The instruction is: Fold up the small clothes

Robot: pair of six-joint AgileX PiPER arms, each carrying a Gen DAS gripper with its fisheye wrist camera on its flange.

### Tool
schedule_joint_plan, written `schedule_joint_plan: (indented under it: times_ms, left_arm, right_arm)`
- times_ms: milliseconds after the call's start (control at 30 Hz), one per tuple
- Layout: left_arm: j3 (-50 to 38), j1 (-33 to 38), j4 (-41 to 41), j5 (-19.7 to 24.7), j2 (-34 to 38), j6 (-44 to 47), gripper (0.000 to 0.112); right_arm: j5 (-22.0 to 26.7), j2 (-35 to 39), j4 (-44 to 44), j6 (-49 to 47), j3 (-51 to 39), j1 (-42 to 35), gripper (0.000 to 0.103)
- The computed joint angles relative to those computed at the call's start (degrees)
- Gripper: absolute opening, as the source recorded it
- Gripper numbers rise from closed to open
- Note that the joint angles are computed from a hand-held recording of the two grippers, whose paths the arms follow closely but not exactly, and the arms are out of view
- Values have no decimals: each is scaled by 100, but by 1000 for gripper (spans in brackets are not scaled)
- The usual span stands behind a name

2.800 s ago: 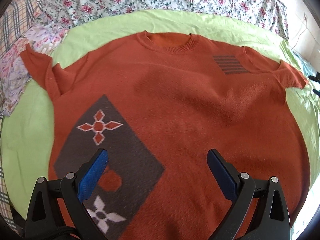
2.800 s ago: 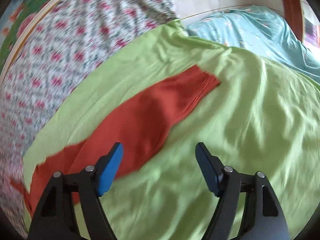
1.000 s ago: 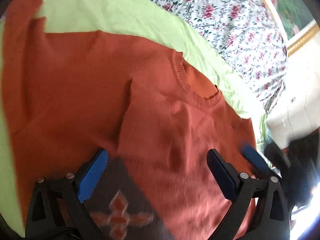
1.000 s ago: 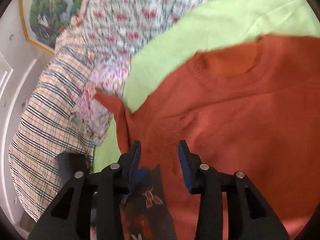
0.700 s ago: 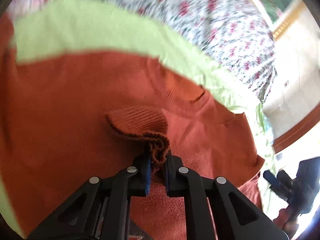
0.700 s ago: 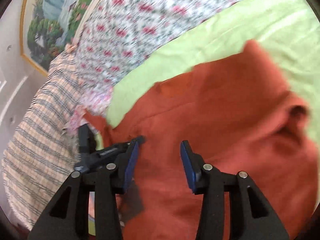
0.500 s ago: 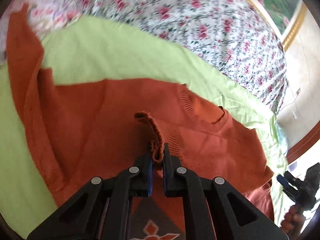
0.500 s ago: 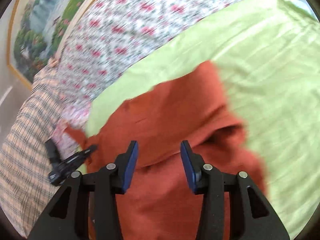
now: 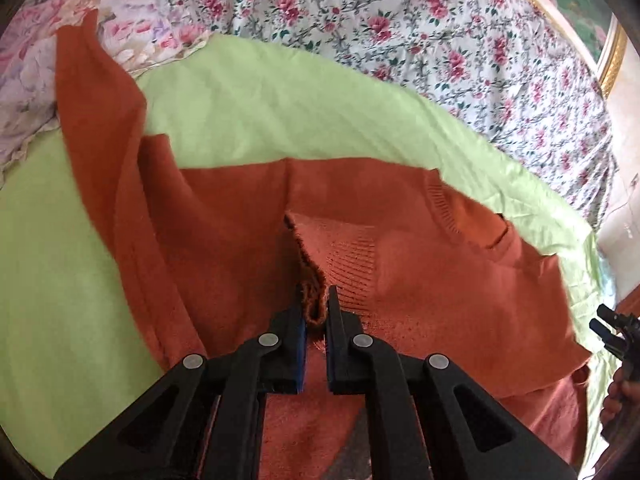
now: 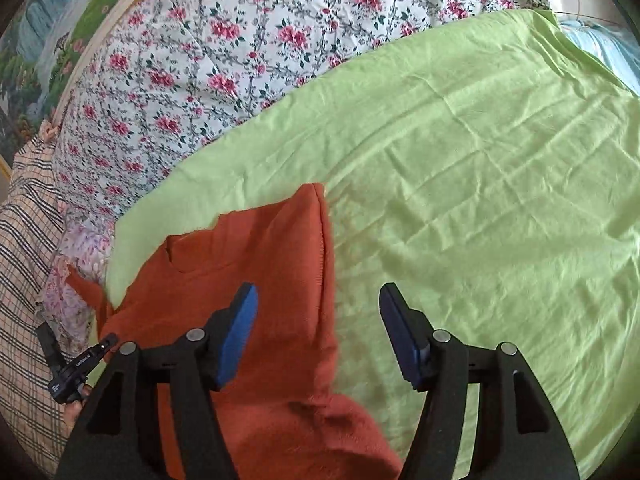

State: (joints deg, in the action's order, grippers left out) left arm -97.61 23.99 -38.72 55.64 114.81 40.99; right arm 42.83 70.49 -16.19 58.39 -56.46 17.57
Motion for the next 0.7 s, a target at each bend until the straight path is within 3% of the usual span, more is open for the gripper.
schedule_joint_plan:
  times_ms: [300, 367, 433, 533, 633, 700]
  left_arm:
    - [350, 30, 112, -147, -120, 37, 5]
    - [408, -12, 130, -156, -193, 84, 5]
    - [432, -18, -98, -13, -260, 297, 5]
    - [585, -239, -14, -213, -349, 348, 5]
    - [638, -379, 158, -392, -219, 256, 5]
    - [521, -316, 96, -267, -107, 243, 5]
  right_arm:
    - [48, 1692, 1138, -1845, -847, -450, 63]
    - [33, 1688, 1271, -2145, -867, -547, 8]
    - [-203, 1343, 1672, -2462, -703, -857, 10]
    - [-147, 1050, 1289, -2312, -682, -939, 10]
    - [-110, 1254, 867, -2089, -549, -870, 10]
    - [-238, 1366, 733, -1972, -378, -827, 10]
